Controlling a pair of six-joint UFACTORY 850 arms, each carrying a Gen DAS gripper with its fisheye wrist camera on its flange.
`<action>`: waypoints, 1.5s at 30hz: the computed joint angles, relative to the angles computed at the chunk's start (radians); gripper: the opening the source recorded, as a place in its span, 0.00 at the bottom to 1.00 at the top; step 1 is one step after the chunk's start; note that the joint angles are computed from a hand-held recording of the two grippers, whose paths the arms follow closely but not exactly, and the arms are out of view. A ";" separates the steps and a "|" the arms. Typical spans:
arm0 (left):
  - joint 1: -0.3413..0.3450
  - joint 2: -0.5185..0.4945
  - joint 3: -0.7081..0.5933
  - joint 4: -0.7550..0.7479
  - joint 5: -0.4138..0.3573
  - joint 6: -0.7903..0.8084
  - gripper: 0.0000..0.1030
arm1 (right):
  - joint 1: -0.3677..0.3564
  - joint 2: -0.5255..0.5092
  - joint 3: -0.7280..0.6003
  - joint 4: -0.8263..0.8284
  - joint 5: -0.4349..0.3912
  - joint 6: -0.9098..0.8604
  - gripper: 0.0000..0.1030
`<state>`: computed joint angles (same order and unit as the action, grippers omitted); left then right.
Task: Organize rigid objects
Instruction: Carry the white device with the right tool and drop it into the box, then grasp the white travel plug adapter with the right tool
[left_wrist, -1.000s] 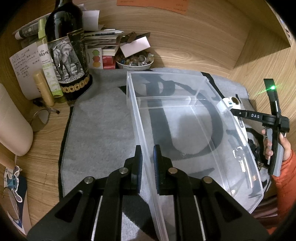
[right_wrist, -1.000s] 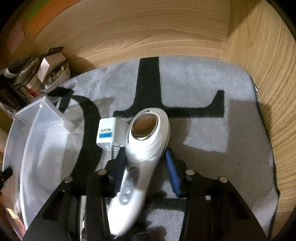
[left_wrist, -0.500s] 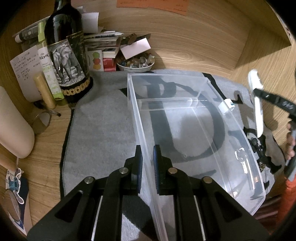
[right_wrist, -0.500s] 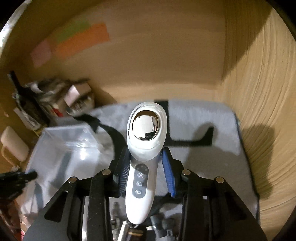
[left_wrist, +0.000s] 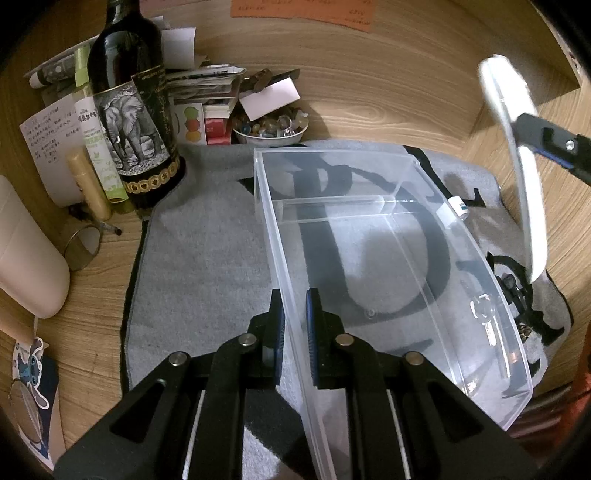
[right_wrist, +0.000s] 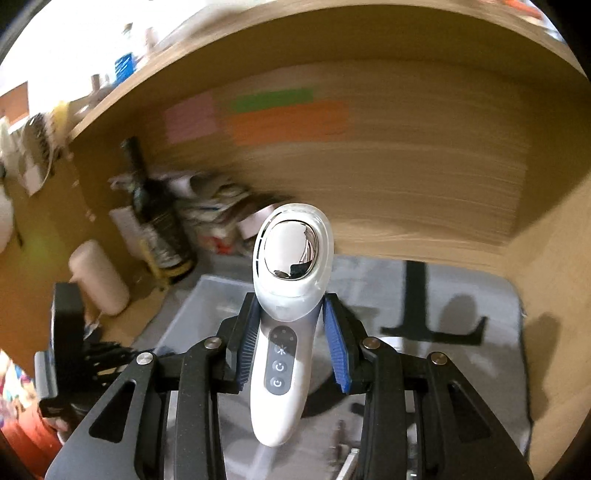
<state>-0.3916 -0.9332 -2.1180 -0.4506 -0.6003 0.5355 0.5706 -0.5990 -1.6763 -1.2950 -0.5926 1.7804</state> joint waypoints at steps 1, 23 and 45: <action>0.001 0.000 0.000 -0.003 0.000 0.003 0.11 | 0.000 -0.021 -0.028 0.030 0.008 -0.040 0.31; 0.008 0.006 0.015 -0.062 0.003 0.059 0.12 | -0.028 -0.385 -0.546 0.814 -0.145 -0.935 0.31; -0.001 0.009 0.015 -0.019 0.014 0.029 0.11 | -0.007 -0.185 -0.295 0.450 -0.127 -0.568 0.53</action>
